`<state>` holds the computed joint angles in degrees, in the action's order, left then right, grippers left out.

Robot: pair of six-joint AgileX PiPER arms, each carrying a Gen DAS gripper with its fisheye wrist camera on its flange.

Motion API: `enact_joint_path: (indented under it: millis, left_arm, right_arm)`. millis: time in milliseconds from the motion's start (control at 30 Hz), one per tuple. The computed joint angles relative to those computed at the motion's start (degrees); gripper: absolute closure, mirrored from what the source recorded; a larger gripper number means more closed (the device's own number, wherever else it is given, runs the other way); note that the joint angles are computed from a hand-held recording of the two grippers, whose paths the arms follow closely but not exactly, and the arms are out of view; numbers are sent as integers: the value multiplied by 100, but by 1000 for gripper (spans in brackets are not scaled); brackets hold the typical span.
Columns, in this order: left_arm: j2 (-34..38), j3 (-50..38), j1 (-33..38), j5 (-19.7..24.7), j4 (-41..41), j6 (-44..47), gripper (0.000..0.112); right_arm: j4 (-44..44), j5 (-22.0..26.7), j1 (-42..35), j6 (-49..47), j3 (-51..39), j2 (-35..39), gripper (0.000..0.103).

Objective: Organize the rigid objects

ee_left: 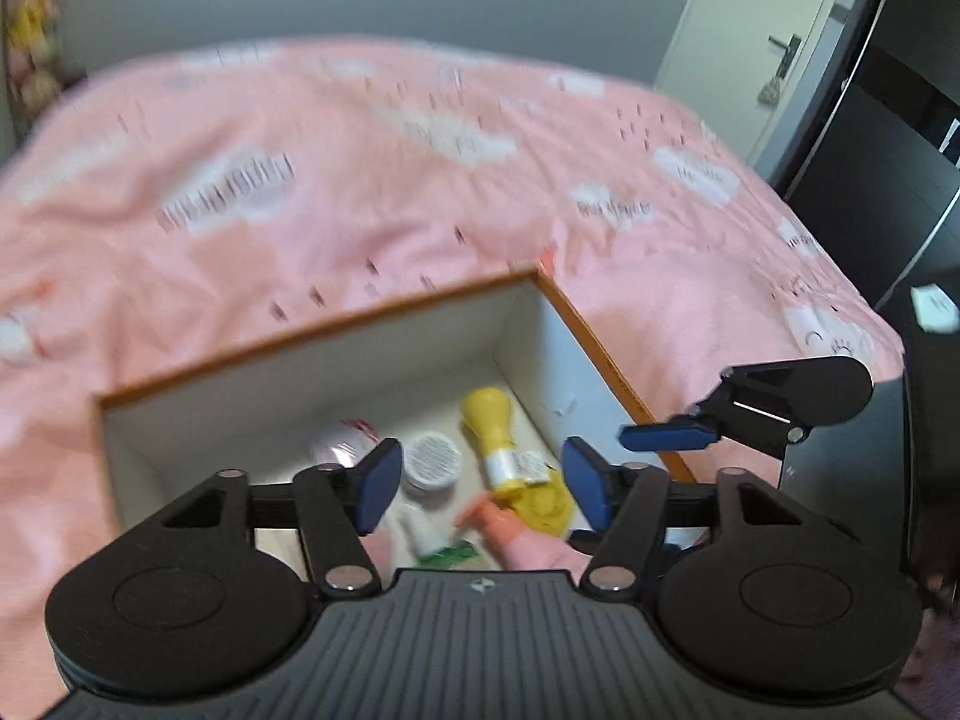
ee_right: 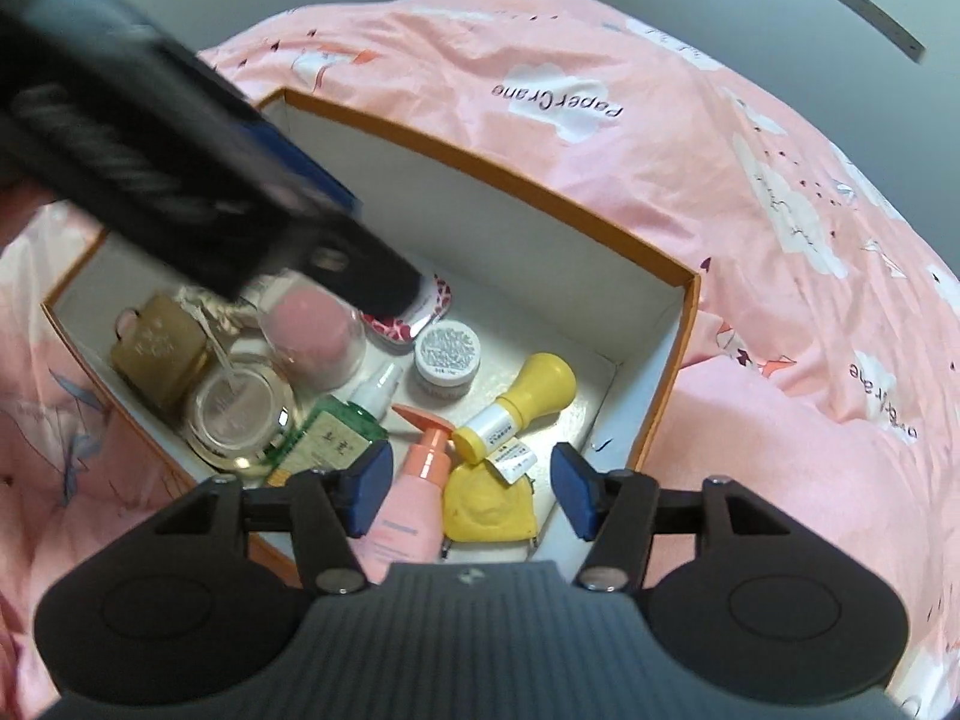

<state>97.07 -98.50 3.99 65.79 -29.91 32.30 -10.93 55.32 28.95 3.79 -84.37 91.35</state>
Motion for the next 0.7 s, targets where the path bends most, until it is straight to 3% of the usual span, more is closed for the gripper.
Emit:
enact_joint_path:
  millis: [67,133,233,300,367,400,467,567,633,700]
  left_arm:
    - [-639,746,93,-642,-19,310,24]
    - [-1088,1209,244,-924,-116,583,24]
    - [-1408,1457,740,-540,-583,927,23]
    - [-1707,1806,1061,-533,-887,1003,23]
    - [-2058,2283,1395,-736,-1267,1134,21]
    - [-2250,2576,1583,-877,-1520,1224,14]
    - [-2548,2989,1808,-1131,-1792,1263,10]
    - [-3054,3756,1842,-1983,-2087,2012,10]
    - [-3262,4062,1660,-2502,-1776,1914,9]
    - [-3316,4262,1805,-2488,-1967,1965,9]
  right_arm:
    - [-93,41,118,344,33,-103,43]
    - [-299,50,286,758,108,-234,43]
    - [-862,-11,649,1730,319,-517,34]
    - [-1301,-86,927,2596,524,-796,30]
    - [-1891,140,1355,3586,585,-1033,28]
    - [-2228,252,1569,4109,635,-1112,24]
    - [-2933,410,2034,5203,825,-1269,17]
    - [-3857,622,2710,6675,1180,-1493,11]
    - [-4414,950,3160,7458,1337,-1496,9]
    - [-4828,1301,3557,7967,1443,-1422,7]
